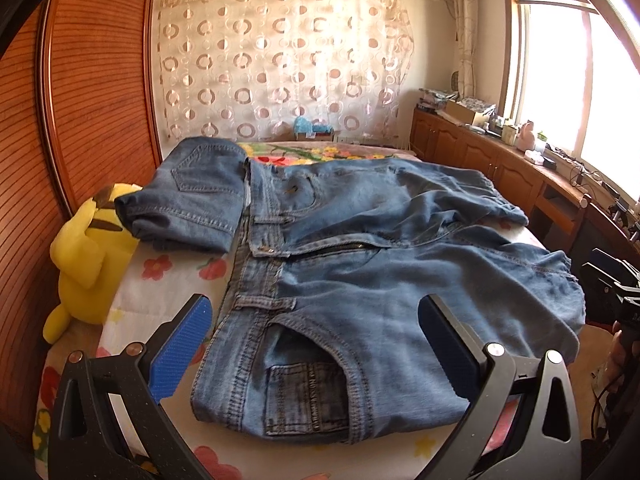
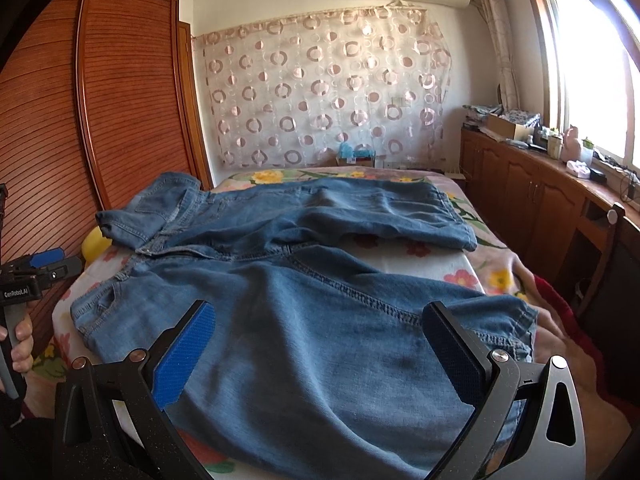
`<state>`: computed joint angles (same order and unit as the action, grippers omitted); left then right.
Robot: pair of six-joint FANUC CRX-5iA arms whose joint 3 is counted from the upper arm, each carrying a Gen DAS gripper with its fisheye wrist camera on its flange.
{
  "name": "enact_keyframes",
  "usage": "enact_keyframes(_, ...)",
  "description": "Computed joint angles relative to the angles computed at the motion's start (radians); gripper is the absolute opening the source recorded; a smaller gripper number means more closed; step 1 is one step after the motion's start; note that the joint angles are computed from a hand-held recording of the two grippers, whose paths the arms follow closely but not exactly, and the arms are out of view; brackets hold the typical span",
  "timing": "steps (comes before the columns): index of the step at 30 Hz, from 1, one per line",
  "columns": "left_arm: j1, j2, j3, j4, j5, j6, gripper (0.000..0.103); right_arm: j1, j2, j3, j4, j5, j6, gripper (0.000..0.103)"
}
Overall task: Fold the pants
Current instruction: 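Lower the left gripper onto the jeans waistband and close it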
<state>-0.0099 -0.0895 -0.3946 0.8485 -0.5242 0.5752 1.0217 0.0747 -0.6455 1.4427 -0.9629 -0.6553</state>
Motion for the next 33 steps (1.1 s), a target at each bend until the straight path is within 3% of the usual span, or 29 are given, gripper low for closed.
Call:
enact_keyframes(19, 0.125, 0.045, -0.032, -0.010, -0.089, -0.037, 0.102, -0.039, -0.020, 0.005, -0.125, 0.125, 0.142, 0.100)
enact_keyframes(25, 0.166, 0.060, -0.036, -0.022, -0.136, -0.031, 0.086, -0.015, -0.041, 0.017, -0.229, 0.115, 0.239, 0.095)
enact_keyframes(30, 0.193, 0.069, -0.037, -0.019, -0.176, -0.027, 0.064, 0.009, -0.045, 0.029, -0.285, 0.082, 0.266, 0.095)
enact_keyframes(33, 0.204, 0.075, -0.043, 0.012, -0.205, -0.044, 0.059, 0.025, -0.047, 0.038, -0.316, 0.060, 0.282, 0.095)
